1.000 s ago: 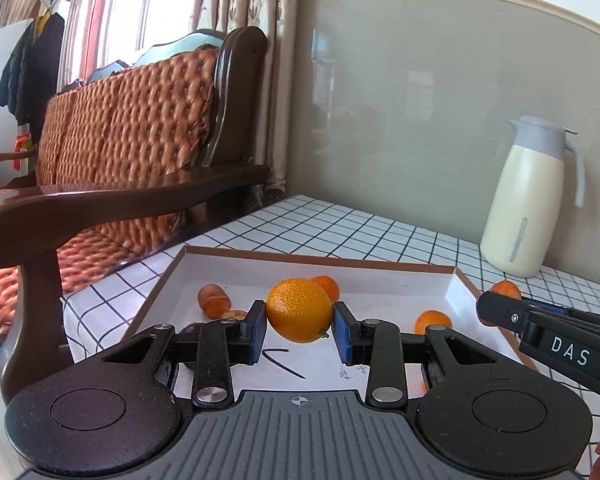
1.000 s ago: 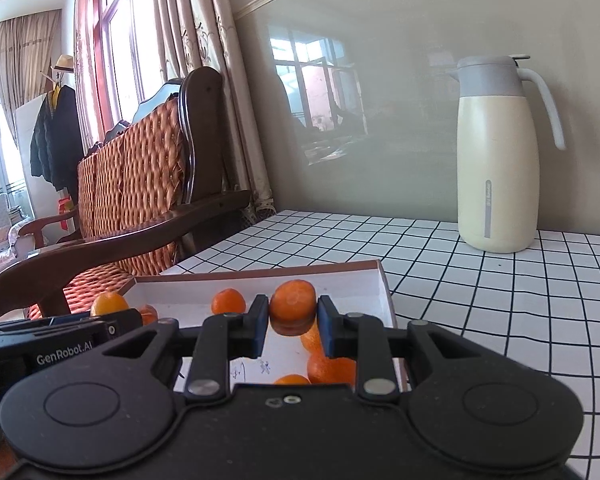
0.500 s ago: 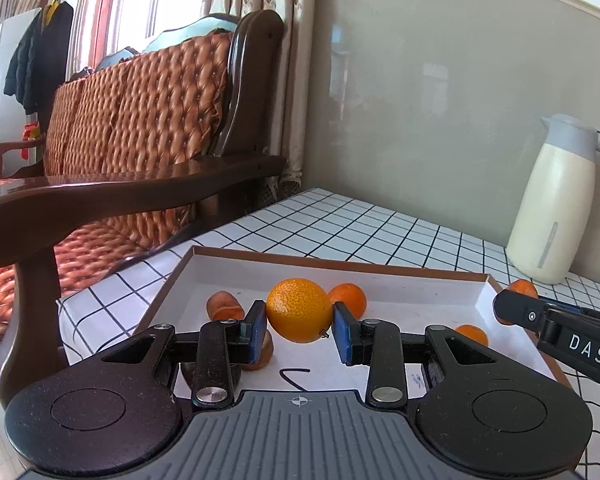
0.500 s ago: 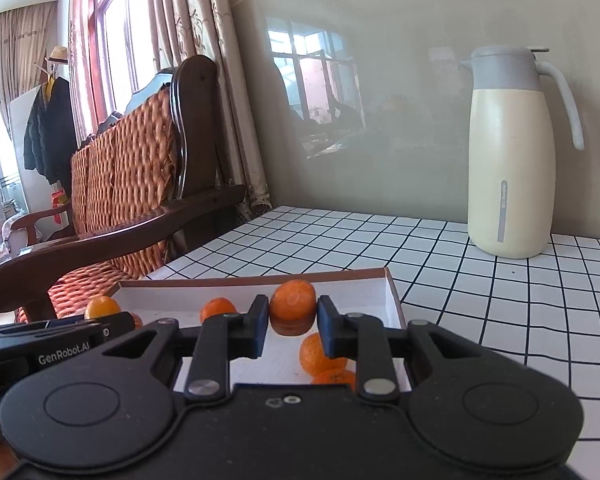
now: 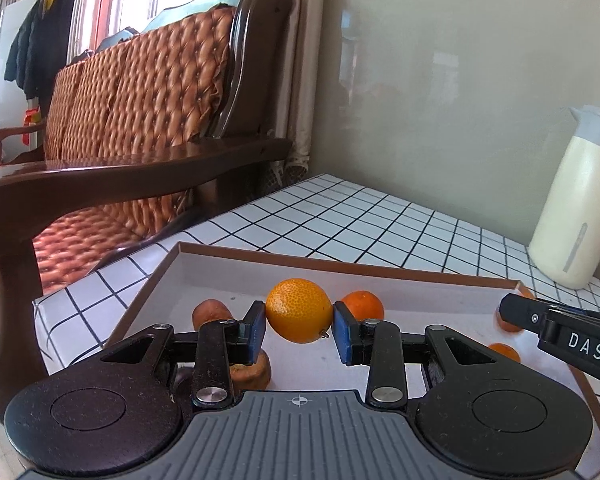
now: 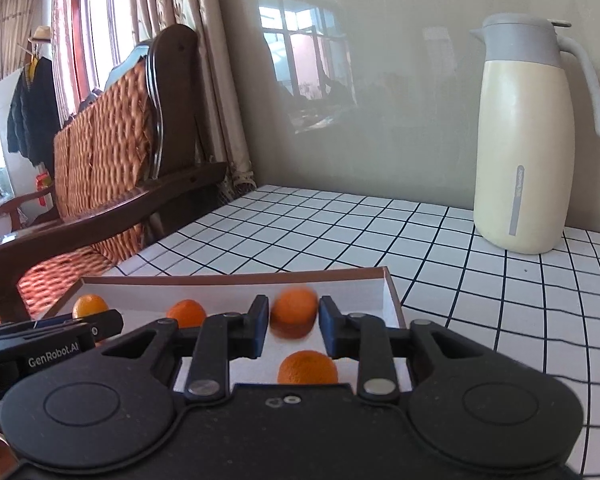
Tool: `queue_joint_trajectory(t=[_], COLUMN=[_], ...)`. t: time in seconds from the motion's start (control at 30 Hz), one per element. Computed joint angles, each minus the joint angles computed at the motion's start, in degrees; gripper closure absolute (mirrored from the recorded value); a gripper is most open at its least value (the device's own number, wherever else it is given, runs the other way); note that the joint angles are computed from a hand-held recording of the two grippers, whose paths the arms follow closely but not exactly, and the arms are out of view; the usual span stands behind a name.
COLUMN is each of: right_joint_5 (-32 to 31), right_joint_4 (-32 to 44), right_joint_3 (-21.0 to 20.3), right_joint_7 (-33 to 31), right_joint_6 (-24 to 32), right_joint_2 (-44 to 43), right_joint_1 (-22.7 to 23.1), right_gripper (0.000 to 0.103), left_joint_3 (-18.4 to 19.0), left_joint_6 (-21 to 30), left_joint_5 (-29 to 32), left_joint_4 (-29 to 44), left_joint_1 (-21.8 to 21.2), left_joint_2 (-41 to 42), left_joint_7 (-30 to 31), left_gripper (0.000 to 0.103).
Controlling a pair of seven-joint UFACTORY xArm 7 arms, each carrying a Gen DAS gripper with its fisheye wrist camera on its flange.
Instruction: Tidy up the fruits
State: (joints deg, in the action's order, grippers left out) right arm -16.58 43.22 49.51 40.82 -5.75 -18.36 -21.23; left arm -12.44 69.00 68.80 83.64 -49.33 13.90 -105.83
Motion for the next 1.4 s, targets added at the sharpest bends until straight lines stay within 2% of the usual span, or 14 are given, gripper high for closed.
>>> queue_joint_trajectory(t=[0.03,0.07,0.1,0.13,0.17,0.2,0.27,0.33,0.43,0.6,0.8,0.97,1.4], right_joint_5=[-0.18,-0.30,0.24,1.24,2.39,3.91,6.15,7.73,9.23,10.88,13.89,15.00,12.91], right_joint_4=[0.79,0.26,-1.10,-1.96,-2.87,-4.21,-6.02,-7.61,-9.29,-11.63,-15.44,-19.36,-28.03], right_joint_3=[1.67,3.83,5.18,5.65,5.20,4.04,1.16,-1.16,-4.27,-12.45,-18.42,-22.19,-25.85], right_joint_7=[0.42,2.26,3.71,4.01,4.05,4.45,4.06,3.01,0.62,-3.27,-6.41,-6.82,-2.17], right_joint_6=[1.28,0.28,-2.02,-3.06,-3.70,-5.21,-7.17,-9.15,-10.22,-9.92,-9.12,-5.81,8.38], right_joint_2=[-0.24,-2.20,-4.92,-6.97,-8.52,-9.98,-11.15,-12.26,-13.63,-14.11,-17.38,-22.61,-42.16], right_joint_1=[-1.89,-4.66,-6.59,-7.30,-6.97,-5.92,-3.05,-0.76,2.50,12.27,21.03,26.99,36.48], right_gripper=[0.046,0.024,0.022,0.023,0.022,0.021,0.010,0.007,0.006,0.006,0.006,0.006,0.006], left_joint_3=[0.12,0.34,0.50,0.53,0.64,0.85,0.73,0.39,-0.53,-1.94,-4.48,-5.92,-8.88], left_joint_6=[0.07,-0.90,-1.89,-1.27,1.38,3.15,5.35,8.29,10.73,13.74,16.80,19.80,23.05], left_joint_5=[-0.31,-0.98,-1.81,-3.11,-2.97,-1.16,0.99,1.79,1.60,2.58,1.90,1.35,0.80], left_joint_4=[0.48,0.78,0.85,1.59,2.63,2.72,3.39,4.19,3.97,3.15,1.99,2.16,-0.79], left_joint_1=[0.17,0.73,1.20,1.21,0.23,-0.87,-2.12,-3.25,-4.23,-5.68,-7.20,-9.50,-13.29], left_joint_2=[0.45,0.78,0.85,1.16,1.63,1.55,1.26,1.15,0.15,-1.32,-2.79,-2.66,-4.12], left_joint_7=[0.18,0.92,1.65,2.18,1.33,0.05,0.18,0.54,1.18,1.30,0.23,0.70,-2.02], left_gripper=[0.067,0.064,0.034,0.012,0.000,0.000,0.000,0.000,0.000,0.000,0.000,0.000,0.000])
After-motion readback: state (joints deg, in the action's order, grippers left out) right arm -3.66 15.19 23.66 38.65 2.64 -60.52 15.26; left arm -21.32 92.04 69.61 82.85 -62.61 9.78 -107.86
